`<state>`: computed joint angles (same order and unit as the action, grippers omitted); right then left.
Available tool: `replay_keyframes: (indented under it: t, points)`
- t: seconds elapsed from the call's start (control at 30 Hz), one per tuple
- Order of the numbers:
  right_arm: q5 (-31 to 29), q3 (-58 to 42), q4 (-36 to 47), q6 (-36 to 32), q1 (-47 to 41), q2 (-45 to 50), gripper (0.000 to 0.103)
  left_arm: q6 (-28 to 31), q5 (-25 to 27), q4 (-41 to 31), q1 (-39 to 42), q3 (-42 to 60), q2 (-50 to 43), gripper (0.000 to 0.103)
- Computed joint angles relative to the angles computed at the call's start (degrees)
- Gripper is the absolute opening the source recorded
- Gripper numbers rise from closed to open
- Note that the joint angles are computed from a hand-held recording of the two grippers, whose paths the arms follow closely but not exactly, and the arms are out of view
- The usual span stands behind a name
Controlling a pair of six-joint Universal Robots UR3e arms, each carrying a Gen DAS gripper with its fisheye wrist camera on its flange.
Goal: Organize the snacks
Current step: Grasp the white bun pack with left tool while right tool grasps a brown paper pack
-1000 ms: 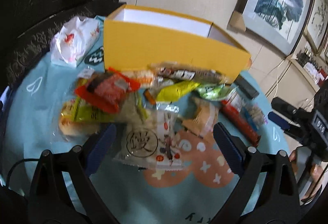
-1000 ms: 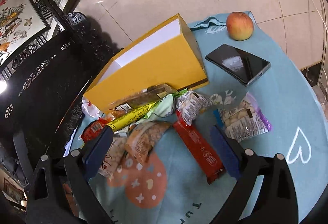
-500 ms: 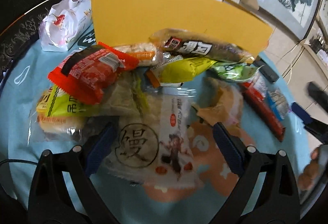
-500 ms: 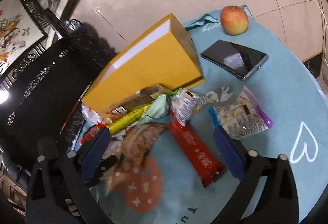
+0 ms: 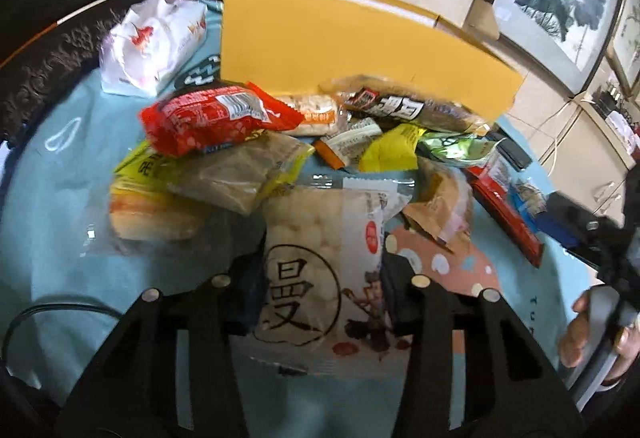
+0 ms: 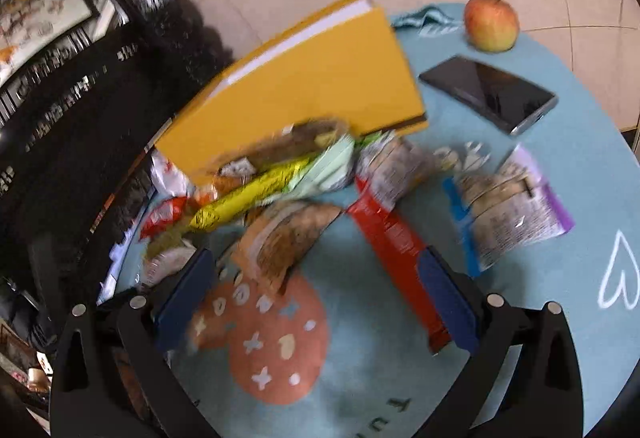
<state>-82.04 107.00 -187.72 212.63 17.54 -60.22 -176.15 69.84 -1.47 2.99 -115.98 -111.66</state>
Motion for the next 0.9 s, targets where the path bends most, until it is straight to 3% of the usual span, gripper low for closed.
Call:
replay_keyframes:
  t: [0.17,0.4,0.47,0.5,0.7,0.77,0.9]
  points:
    - [-5.73,-12.64,15.5,-0.15,4.87,2.4,0.102,0.99,-3.28,3.3,2.63,-4.0,0.92,0.046]
    - [-18.63,-44.31,43.04,-0.67,11.54,16.31,0.101,2.7,-7.05,3.16,4.94,-5.24,0.51,0.046]
    - [-19.36,-47.72,44.98,0.78,11.63,18.8,0.096,2.99,-7.89,3.1,5.55,-5.5,0.53,0.046]
    - [-18.94,-48.24,45.47,1.55,11.41,19.29,0.088,2.86,-8.17,3.15,5.6,-5.39,0.41,0.046]
    - [-12.99,-39.9,38.1,4.79,8.45,16.39,0.066,3.12,-8.65,3.01,5.65,-5.31,-0.15,0.046]
    - [-13.09,-40.55,39.99,3.87,8.44,16.22,0.065,2.9,-8.32,2.98,5.37,-5.15,-0.21,0.046]
    - [-17.59,-53.0,50.28,3.93,10.1,21.55,0.066,2.71,-7.18,2.24,4.55,-4.1,-0.83,0.046]
